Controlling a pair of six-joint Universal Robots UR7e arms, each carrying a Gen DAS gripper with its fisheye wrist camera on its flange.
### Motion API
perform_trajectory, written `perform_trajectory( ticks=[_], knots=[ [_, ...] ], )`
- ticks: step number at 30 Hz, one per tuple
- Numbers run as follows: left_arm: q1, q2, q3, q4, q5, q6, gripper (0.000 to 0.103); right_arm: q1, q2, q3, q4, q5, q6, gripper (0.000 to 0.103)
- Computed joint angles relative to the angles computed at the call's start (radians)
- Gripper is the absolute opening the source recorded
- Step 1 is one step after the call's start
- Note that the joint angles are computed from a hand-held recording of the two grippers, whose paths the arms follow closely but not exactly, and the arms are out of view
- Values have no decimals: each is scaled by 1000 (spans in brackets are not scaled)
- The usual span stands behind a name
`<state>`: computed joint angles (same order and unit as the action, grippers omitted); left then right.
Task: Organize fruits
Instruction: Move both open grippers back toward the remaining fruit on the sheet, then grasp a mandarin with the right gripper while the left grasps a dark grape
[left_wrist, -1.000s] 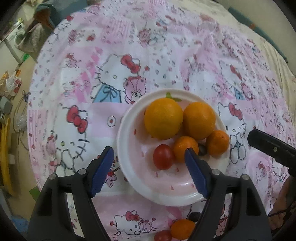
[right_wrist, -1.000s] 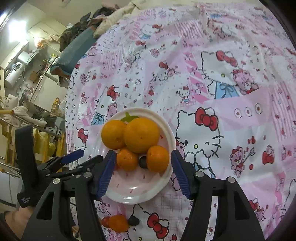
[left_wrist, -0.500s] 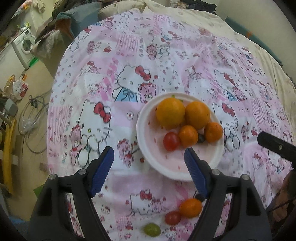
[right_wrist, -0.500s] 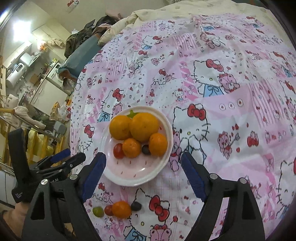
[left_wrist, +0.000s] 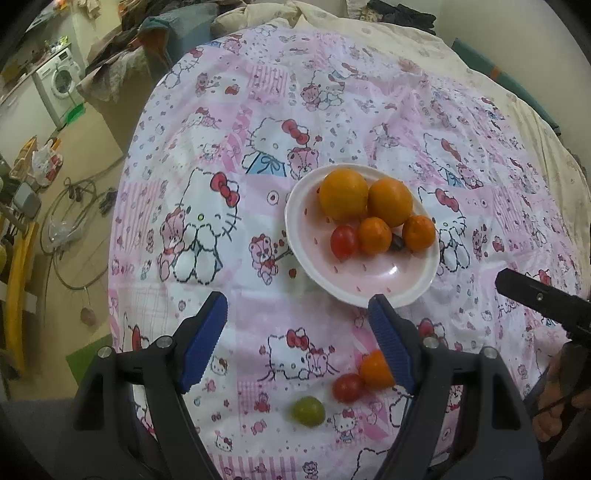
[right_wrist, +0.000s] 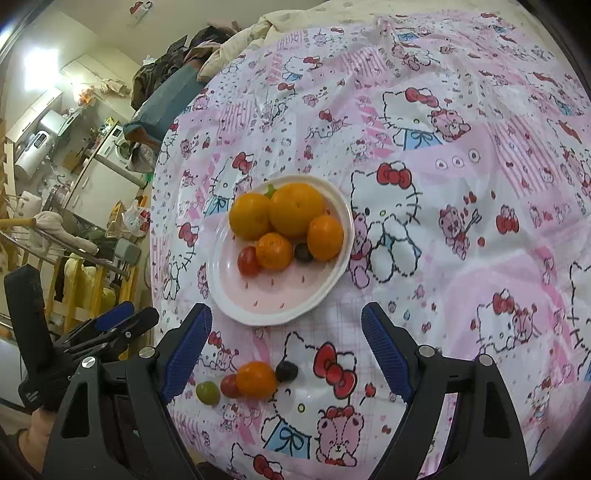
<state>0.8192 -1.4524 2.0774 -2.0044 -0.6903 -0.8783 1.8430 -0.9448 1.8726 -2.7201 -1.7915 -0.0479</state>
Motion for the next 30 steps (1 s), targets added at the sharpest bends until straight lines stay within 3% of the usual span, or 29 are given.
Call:
perform_trajectory(
  ticks=[20, 23, 25, 30],
  knots=[
    [61, -4, 3, 16, -32, -130, 76, -46, 78, -41, 149, 58, 100, 86],
    [71, -6, 0, 12, -52, -138, 76, -53, 99, -55, 214, 76, 111, 77],
    [75, -6, 0, 3, -67, -133, 76, -62, 110, -60, 260, 91, 134, 65],
    [77, 2, -5, 0, -80, -121, 76, -57, 111, -51, 300, 103, 138, 61]
  ],
)
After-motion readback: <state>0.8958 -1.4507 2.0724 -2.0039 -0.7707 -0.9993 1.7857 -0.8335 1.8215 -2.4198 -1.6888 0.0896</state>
